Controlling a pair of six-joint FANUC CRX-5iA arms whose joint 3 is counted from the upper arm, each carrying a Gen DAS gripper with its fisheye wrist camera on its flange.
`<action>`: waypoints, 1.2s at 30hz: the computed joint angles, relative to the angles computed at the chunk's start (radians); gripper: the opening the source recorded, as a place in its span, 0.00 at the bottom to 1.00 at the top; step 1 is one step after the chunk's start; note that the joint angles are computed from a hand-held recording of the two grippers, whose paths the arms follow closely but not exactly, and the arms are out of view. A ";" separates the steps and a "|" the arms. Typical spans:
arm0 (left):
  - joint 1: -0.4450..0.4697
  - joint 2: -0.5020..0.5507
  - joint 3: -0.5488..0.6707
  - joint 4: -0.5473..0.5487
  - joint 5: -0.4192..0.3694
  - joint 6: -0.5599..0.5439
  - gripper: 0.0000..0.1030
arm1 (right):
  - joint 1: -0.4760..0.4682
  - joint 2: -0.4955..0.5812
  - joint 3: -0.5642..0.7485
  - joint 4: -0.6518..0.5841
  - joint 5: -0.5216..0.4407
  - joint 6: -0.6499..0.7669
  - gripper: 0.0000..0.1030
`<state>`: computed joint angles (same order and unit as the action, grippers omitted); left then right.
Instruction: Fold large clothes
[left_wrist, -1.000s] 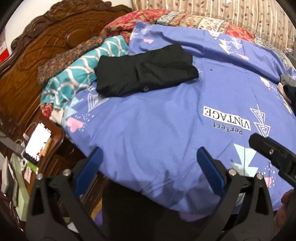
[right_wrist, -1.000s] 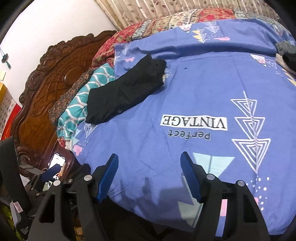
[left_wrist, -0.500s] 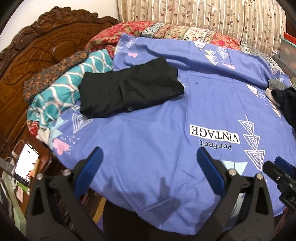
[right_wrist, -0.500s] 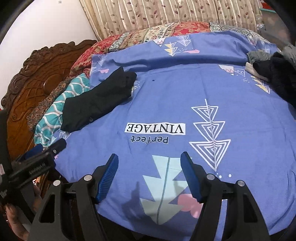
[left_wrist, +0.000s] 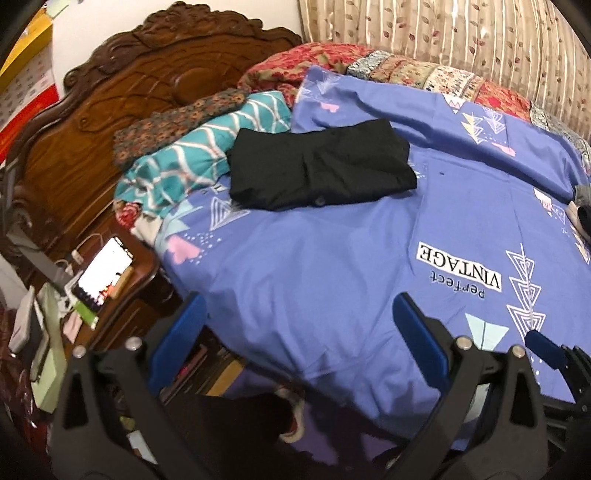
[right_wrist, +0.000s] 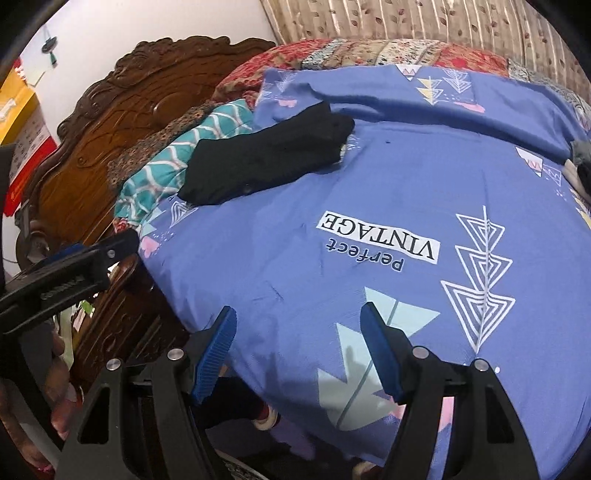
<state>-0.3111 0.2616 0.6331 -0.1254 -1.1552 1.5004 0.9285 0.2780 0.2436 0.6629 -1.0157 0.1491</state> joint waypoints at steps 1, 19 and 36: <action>0.002 -0.009 -0.010 0.001 0.004 -0.009 0.94 | 0.003 -0.003 -0.007 0.004 0.003 -0.022 0.85; 0.085 0.079 0.058 0.283 0.040 -0.394 0.94 | 0.076 0.082 0.077 0.113 -0.249 -0.327 0.85; 0.068 -0.036 -0.115 0.193 0.113 -0.285 0.94 | 0.087 0.019 -0.048 0.163 -0.145 -0.318 0.85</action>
<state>-0.2428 0.2257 0.5179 0.0677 -1.0420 1.2150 1.0160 0.2975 0.1953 0.8257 -1.1604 -0.1686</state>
